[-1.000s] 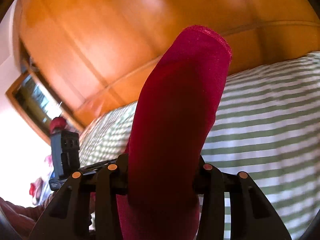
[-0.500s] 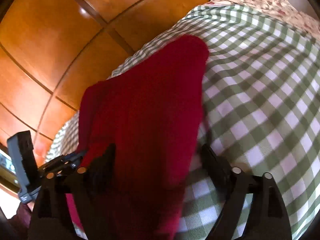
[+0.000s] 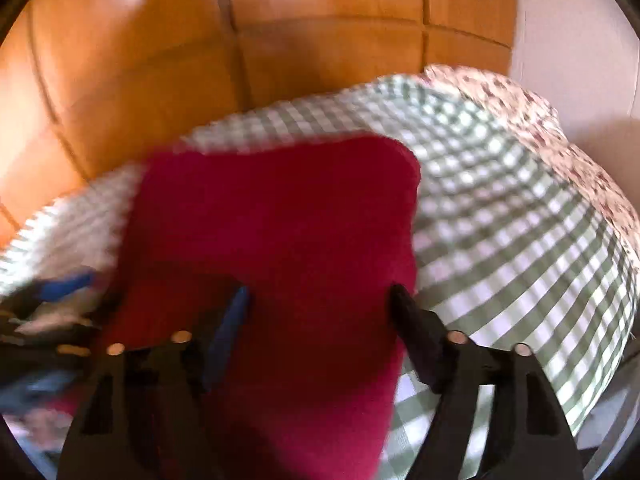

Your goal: Fold small clothes

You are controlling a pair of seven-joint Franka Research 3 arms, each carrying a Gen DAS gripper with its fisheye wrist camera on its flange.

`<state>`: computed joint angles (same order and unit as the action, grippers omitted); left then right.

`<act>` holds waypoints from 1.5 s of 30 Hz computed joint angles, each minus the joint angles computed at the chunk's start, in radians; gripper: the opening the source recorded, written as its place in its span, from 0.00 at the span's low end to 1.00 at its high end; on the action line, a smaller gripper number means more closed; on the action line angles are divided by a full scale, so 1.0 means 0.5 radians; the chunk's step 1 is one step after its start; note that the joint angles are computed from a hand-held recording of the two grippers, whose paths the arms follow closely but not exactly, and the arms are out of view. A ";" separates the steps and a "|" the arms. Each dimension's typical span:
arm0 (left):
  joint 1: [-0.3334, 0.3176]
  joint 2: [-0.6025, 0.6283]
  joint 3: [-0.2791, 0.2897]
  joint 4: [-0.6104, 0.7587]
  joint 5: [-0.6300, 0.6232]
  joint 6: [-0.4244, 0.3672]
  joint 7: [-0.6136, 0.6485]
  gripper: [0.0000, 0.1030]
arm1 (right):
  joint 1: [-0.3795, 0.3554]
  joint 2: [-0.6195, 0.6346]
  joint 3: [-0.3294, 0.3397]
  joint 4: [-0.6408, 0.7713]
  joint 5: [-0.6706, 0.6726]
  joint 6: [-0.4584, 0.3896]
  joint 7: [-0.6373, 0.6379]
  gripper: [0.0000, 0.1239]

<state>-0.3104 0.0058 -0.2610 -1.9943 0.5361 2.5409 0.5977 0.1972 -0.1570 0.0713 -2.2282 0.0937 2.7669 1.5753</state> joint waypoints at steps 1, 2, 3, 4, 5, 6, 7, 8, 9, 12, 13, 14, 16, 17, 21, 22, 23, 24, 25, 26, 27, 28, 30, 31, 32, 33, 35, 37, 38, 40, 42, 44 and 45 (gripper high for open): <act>0.001 -0.021 0.002 -0.016 -0.020 0.008 -0.022 0.56 | 0.002 -0.005 -0.010 0.020 0.025 -0.044 -0.001 0.63; 0.003 -0.052 0.001 -0.039 -0.028 0.018 -0.069 0.56 | -0.007 -0.033 -0.010 0.022 0.014 -0.072 0.014 0.63; 0.002 -0.069 -0.005 -0.048 -0.022 0.014 -0.105 0.56 | -0.026 -0.051 0.006 0.017 -0.044 -0.067 0.053 0.63; 0.001 -0.092 -0.012 -0.057 -0.007 0.004 -0.150 0.55 | -0.061 -0.108 0.048 -0.021 -0.171 -0.053 0.143 0.63; 0.002 -0.115 -0.020 -0.070 0.021 0.000 -0.200 0.55 | -0.093 -0.177 0.077 -0.077 -0.275 0.003 0.193 0.63; 0.004 -0.149 -0.027 -0.095 0.057 0.013 -0.253 0.55 | -0.086 -0.225 0.072 -0.118 -0.274 0.047 0.175 0.63; 0.005 -0.172 -0.035 -0.112 0.074 0.014 -0.279 0.56 | -0.057 -0.282 0.052 -0.163 -0.223 0.077 0.130 0.63; 0.006 -0.197 -0.045 -0.125 0.094 -0.011 -0.307 0.57 | 0.007 -0.349 0.008 -0.212 -0.117 0.093 0.039 0.63; 0.008 -0.218 -0.054 -0.138 0.113 -0.034 -0.333 0.57 | 0.072 -0.406 -0.032 -0.257 -0.018 0.098 -0.063 0.62; 0.014 -0.261 -0.078 -0.169 0.167 -0.096 -0.370 0.58 | 0.174 -0.522 -0.030 -0.342 0.135 -0.022 -0.254 0.52; 0.015 -0.266 -0.084 -0.173 0.181 -0.112 -0.377 0.58 | 0.175 -0.542 0.002 -0.374 0.154 -0.057 -0.291 0.52; 0.014 -0.267 -0.086 -0.179 0.180 -0.118 -0.376 0.58 | 0.106 -0.551 0.095 -0.426 0.051 -0.022 -0.232 0.52; 0.013 -0.273 -0.090 -0.195 0.187 -0.140 -0.374 0.59 | -0.126 -0.535 0.346 -0.491 -0.267 0.077 -0.019 0.53; 0.012 -0.293 -0.093 -0.210 0.189 -0.154 -0.388 0.59 | -0.241 -0.549 0.470 -0.521 -0.441 0.138 0.130 0.53; 0.018 -0.383 -0.118 -0.260 0.238 -0.164 -0.476 0.58 | -0.235 -0.566 0.471 -0.499 -0.553 0.071 0.287 0.54; 0.019 -0.407 -0.124 -0.274 0.242 -0.168 -0.494 0.58 | -0.192 -0.564 0.425 -0.488 -0.521 0.037 0.285 0.55; 0.021 -0.427 -0.129 -0.286 0.245 -0.173 -0.506 0.61 | -0.153 -0.570 0.382 -0.478 -0.485 0.002 0.283 0.58; 0.023 -0.451 -0.139 -0.298 0.252 -0.187 -0.529 0.64 | -0.132 -0.590 0.365 -0.480 -0.471 -0.022 0.295 0.60; 0.024 -0.471 -0.145 -0.309 0.254 -0.194 -0.546 0.64 | -0.122 -0.612 0.358 -0.476 -0.463 -0.048 0.316 0.64; 0.023 -0.501 -0.149 -0.331 0.248 -0.190 -0.562 0.64 | -0.118 -0.638 0.352 -0.483 -0.457 -0.063 0.340 0.66; 0.024 -0.519 -0.156 -0.339 0.246 -0.195 -0.576 0.65 | -0.117 -0.657 0.350 -0.487 -0.457 -0.075 0.359 0.66; 0.024 -0.542 -0.163 -0.353 0.244 -0.197 -0.587 0.65 | -0.118 -0.680 0.352 -0.495 -0.459 -0.083 0.379 0.69; 0.023 -0.579 -0.176 -0.370 0.240 -0.214 -0.592 0.66 | -0.134 -0.749 0.370 -0.524 -0.469 -0.091 0.442 0.72; 0.025 -0.600 -0.192 -0.376 0.249 -0.244 -0.607 0.67 | -0.135 -0.780 0.376 -0.536 -0.465 -0.098 0.468 0.73; 0.027 -0.611 -0.207 -0.375 0.258 -0.270 -0.624 0.69 | -0.133 -0.807 0.375 -0.544 -0.456 -0.111 0.488 0.73; 0.027 -0.641 -0.217 -0.391 0.270 -0.283 -0.642 0.70 | -0.136 -0.835 0.377 -0.552 -0.449 -0.123 0.510 0.73; 0.023 -0.689 -0.229 -0.419 0.273 -0.300 -0.668 0.73 | -0.139 -0.880 0.379 -0.560 -0.434 -0.140 0.549 0.76; 0.023 -0.731 -0.241 -0.444 0.270 -0.313 -0.698 0.74 | -0.146 -0.918 0.388 -0.569 -0.422 -0.161 0.587 0.77; 0.023 -0.762 -0.253 -0.463 0.270 -0.333 -0.723 0.75 | -0.166 -0.937 0.406 -0.567 -0.430 -0.179 0.620 0.77; 0.023 -0.802 -0.271 -0.485 0.273 -0.359 -0.757 0.78 | -0.211 -0.978 0.444 -0.570 -0.455 -0.201 0.698 0.79; 0.014 -0.841 -0.289 -0.508 0.263 -0.398 -0.780 0.85 | -0.236 -1.016 0.469 -0.575 -0.469 -0.226 0.771 0.79; 0.004 -0.875 -0.296 -0.535 0.255 -0.404 -0.794 0.88 | -0.273 -1.063 0.513 -0.588 -0.519 -0.246 0.839 0.79; 0.008 -0.890 -0.315 -0.541 0.266 -0.429 -0.817 0.90 | -0.282 -1.079 0.527 -0.595 -0.544 -0.247 0.857 0.79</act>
